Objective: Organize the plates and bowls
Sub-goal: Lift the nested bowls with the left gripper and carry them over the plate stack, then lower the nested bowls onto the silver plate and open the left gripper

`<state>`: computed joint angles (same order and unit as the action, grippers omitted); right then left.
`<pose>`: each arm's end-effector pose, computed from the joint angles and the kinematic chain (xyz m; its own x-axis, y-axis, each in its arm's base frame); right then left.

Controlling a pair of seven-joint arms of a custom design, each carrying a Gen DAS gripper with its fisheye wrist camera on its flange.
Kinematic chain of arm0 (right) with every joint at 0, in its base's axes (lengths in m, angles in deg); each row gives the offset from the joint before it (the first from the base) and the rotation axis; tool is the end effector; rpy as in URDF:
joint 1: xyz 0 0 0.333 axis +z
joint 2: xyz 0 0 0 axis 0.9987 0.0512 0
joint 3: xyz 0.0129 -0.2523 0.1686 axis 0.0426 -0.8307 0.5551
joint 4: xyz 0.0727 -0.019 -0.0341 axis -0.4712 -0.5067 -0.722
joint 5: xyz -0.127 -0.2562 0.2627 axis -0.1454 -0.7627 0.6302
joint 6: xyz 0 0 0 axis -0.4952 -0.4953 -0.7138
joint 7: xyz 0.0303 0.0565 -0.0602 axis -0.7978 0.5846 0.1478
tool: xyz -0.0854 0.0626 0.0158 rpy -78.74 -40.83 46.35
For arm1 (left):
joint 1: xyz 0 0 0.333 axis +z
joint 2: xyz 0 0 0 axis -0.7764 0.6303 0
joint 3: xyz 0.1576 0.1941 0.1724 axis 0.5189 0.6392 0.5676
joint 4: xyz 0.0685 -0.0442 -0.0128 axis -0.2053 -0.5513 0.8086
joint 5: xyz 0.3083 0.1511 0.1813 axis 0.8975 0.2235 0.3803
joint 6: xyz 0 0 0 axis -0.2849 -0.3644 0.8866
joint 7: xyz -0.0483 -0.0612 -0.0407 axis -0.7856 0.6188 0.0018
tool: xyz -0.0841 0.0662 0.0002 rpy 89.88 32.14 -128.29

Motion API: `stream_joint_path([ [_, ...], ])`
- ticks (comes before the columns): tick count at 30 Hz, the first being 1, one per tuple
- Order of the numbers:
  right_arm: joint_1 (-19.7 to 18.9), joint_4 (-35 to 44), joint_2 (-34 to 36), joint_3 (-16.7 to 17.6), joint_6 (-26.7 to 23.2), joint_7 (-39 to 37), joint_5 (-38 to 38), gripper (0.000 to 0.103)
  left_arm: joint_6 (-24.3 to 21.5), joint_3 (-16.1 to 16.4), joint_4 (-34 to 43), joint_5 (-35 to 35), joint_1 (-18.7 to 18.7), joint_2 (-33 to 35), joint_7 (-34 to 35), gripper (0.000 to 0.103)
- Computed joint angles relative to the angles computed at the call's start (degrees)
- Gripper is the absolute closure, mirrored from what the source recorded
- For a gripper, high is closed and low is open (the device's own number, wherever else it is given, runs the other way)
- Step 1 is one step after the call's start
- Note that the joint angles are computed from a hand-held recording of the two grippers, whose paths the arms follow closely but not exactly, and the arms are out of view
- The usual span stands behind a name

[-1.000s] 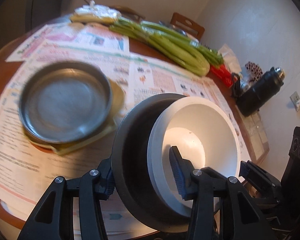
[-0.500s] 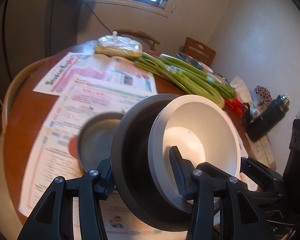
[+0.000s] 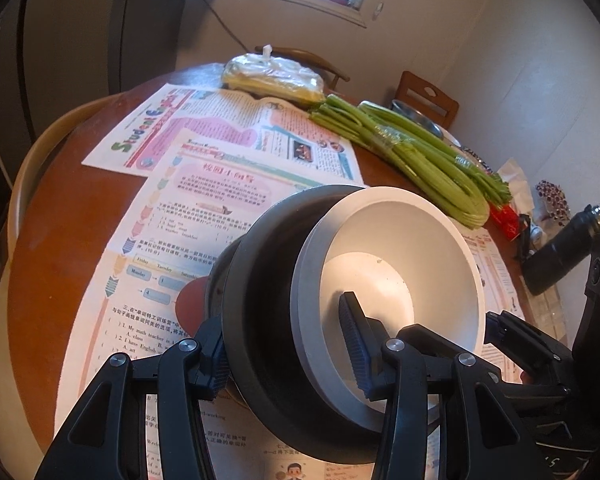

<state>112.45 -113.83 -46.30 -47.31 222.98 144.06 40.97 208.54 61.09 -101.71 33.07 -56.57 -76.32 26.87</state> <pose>0.5205 0.3874 0.5174 0.7184 -0.6102 -0.3341 -0.6455 -0.4057 -0.6471 0.4353 -0.2146 0.5159 0.3457 -0.8843 0.3137 -0.6684 -0.4667 -0.5792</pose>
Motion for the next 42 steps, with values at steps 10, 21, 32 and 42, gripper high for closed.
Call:
stream_joint_path([
  [10, -0.06, 0.15, 1.30, 0.43, 0.25, -0.10, -0.20, 0.043, 0.97, -0.22, -1.01, 1.33, 0.82, 0.69, -1.11, 0.054],
  [21, 0.01, 0.64, 2.30, 0.72, 0.23, -0.09, -0.09, 0.043, 1.04, -0.36, -1.80, 3.04, 1.19, 0.48, -2.55, 0.054],
  [32, 1.09, -1.21, 1.52, 0.31, 4.48, 4.46, -7.22, 0.043, 1.87, -0.18, -2.49, 2.10, 1.05, -0.09, -2.65, 0.052],
  [42, 1.67, -4.15, -0.75, 0.12, 9.18, 6.02, -10.87, 0.043, 0.79, -2.25, -3.74, 3.21, 2.90, -4.03, -4.88, 0.047],
])
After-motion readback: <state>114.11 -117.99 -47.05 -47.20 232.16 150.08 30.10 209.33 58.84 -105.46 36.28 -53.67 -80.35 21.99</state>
